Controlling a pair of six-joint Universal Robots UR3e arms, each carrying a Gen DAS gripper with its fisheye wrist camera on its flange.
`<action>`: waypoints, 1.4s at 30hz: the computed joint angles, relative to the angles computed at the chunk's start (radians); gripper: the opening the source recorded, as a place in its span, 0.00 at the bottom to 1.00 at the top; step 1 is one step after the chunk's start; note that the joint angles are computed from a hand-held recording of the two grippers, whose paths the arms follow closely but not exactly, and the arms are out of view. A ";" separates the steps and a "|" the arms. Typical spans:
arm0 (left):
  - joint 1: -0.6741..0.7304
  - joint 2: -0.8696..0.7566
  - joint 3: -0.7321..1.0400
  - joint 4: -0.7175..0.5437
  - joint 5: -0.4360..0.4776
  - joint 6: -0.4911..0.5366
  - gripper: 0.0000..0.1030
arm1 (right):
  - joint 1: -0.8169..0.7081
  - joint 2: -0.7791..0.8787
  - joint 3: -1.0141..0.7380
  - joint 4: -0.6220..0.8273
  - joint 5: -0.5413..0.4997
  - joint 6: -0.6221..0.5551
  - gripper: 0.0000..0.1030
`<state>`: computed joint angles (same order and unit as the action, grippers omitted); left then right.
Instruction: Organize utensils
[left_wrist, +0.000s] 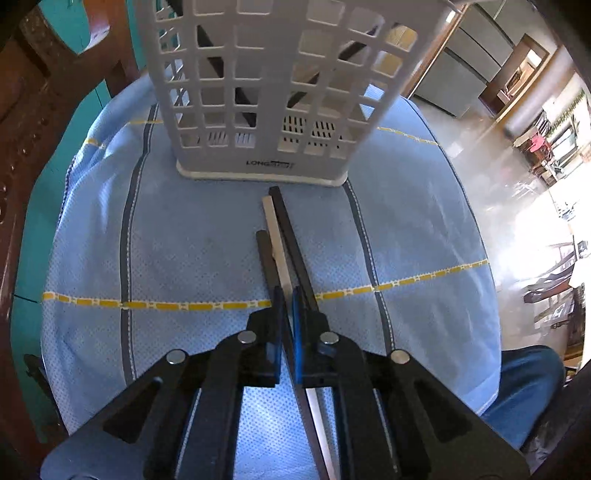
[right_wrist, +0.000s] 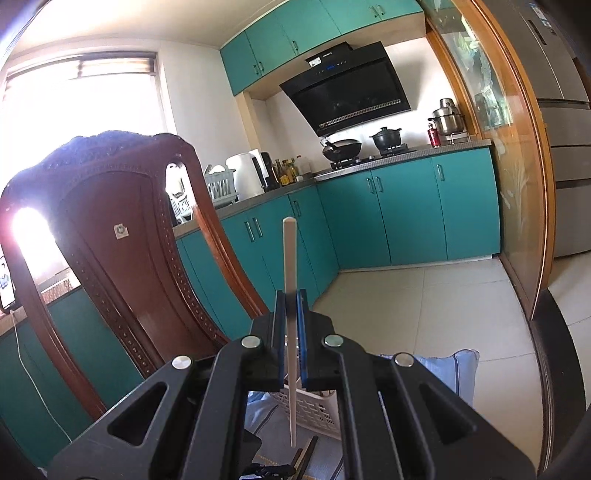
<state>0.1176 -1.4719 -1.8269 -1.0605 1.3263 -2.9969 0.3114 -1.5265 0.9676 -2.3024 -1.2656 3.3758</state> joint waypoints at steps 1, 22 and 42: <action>-0.014 -0.002 -0.005 0.019 0.024 -0.006 0.06 | 0.004 0.001 0.000 0.003 -0.005 -0.002 0.06; -0.069 0.034 -0.032 0.092 0.090 -0.097 0.07 | 0.075 -0.006 0.056 0.016 -0.067 -0.054 0.06; 0.342 0.433 0.290 -0.210 -0.330 0.048 0.00 | 0.000 -0.034 -0.056 0.030 -0.026 -0.019 0.06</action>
